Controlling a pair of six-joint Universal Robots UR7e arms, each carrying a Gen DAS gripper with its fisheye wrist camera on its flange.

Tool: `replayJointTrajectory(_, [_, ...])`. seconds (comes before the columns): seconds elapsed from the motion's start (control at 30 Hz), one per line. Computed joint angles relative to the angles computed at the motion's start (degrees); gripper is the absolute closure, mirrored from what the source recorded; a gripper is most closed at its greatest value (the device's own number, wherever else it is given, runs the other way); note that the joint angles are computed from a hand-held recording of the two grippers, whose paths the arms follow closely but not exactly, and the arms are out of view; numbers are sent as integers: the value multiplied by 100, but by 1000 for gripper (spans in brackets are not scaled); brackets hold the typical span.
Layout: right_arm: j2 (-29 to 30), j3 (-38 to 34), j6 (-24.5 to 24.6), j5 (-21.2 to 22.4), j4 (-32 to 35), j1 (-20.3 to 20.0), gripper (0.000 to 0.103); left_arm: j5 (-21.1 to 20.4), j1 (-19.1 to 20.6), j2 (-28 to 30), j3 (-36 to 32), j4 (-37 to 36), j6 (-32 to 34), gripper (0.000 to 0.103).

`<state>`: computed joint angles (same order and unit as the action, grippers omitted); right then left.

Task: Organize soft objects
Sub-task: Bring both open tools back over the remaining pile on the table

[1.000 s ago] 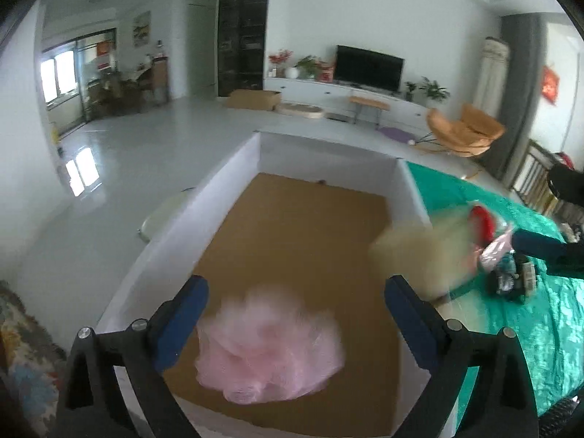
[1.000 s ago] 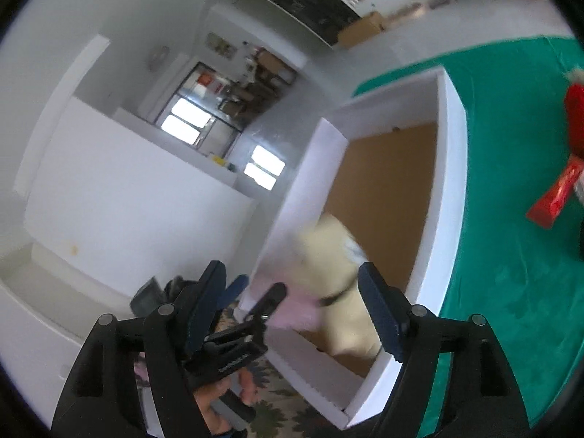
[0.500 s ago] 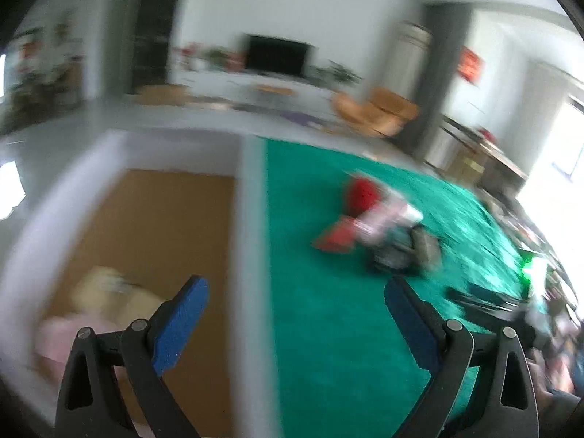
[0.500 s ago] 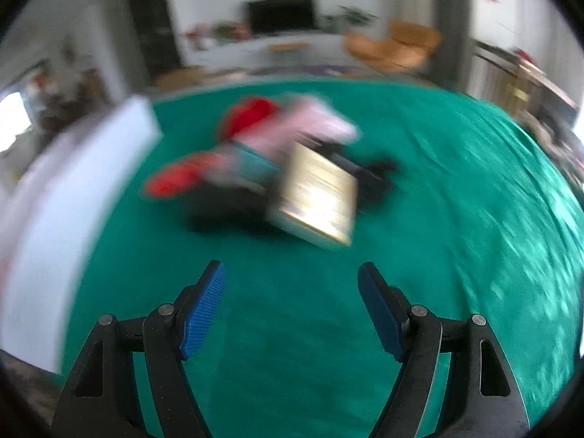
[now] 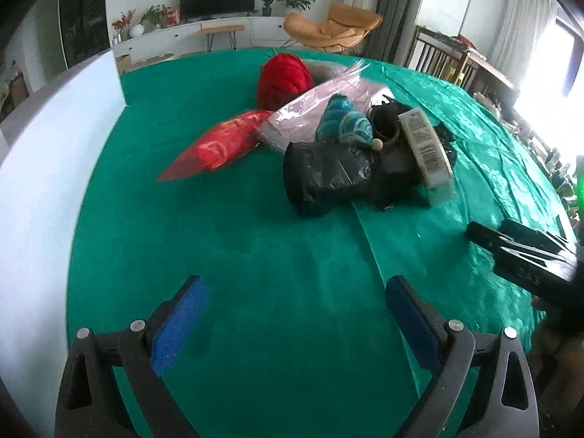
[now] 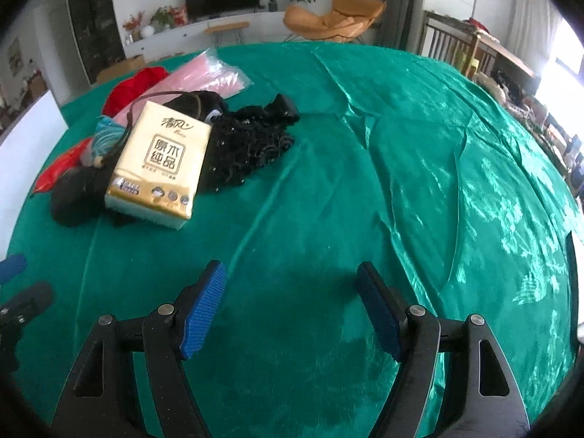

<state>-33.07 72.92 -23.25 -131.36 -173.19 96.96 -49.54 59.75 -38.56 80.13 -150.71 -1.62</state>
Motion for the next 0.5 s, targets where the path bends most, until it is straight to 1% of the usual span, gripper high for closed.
replayJointTrajectory(0.13, [-39,125,-45,71,-182,-26,24,49,50,276,-448,243,-89,5])
replayJointTrajectory(0.2, [-54,178,-74,104,-273,-36,23,150,66,413,-598,205,-15,5])
replayJointTrajectory(0.37, [-56,194,-81,100,-316,-34,23,330,65,541,-716,88,169,5])
replayJointTrajectory(0.43, [-54,194,-91,98,-315,-32,23,447,52,595,-695,-66,355,4])
replayJointTrajectory(0.5, [-55,209,-73,107,-328,-29,23,524,40,656,-707,-157,503,0])
